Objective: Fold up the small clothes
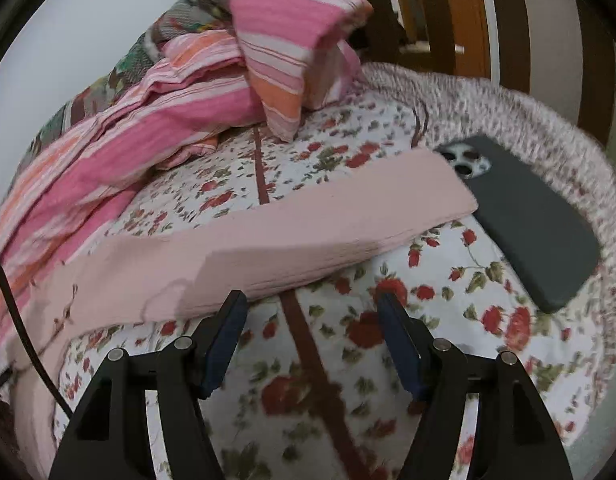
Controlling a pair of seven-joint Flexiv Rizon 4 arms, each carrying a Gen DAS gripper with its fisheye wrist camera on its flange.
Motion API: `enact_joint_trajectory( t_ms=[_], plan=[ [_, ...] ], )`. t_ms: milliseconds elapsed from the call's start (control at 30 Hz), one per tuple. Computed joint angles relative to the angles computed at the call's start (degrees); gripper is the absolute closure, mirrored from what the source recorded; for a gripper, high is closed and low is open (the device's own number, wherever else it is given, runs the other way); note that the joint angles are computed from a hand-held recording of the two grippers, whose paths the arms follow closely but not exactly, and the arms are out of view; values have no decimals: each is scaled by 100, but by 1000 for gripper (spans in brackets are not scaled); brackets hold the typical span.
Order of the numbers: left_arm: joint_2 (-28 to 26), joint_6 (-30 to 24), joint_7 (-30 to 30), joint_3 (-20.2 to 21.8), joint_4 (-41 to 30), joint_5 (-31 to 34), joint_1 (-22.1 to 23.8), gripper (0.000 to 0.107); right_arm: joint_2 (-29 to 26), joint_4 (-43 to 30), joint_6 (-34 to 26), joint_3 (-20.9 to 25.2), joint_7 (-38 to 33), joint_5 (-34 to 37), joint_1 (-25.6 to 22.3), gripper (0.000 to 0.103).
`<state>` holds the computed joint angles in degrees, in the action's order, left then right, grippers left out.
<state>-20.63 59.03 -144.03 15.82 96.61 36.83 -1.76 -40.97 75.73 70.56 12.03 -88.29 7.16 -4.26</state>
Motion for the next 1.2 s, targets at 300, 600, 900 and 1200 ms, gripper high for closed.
enact_joint_trajectory(
  t_ms=[300, 600, 900, 1200],
  plan=[
    [-64, -114, 30, 11, -74, -26, -19, 42, -405, -630, -69, -356, 380, -165, 253, 60],
    [-50, 150, 53, -9, 37, -200, 82, 42, -108, 80, 1108, -1227, 763, -1269, 918, 97],
    [76, 1175, 481, -132, 607, -1002, 468, 34, 564, 671, 1784, -1739, 1450, -2214, 1663, 97],
    [1204, 3039, 1980, -446, 2705, -2890, 1263, 31, 1014, 657, 1913, -1344, 1715, -2872, 2428, 97]
  ],
)
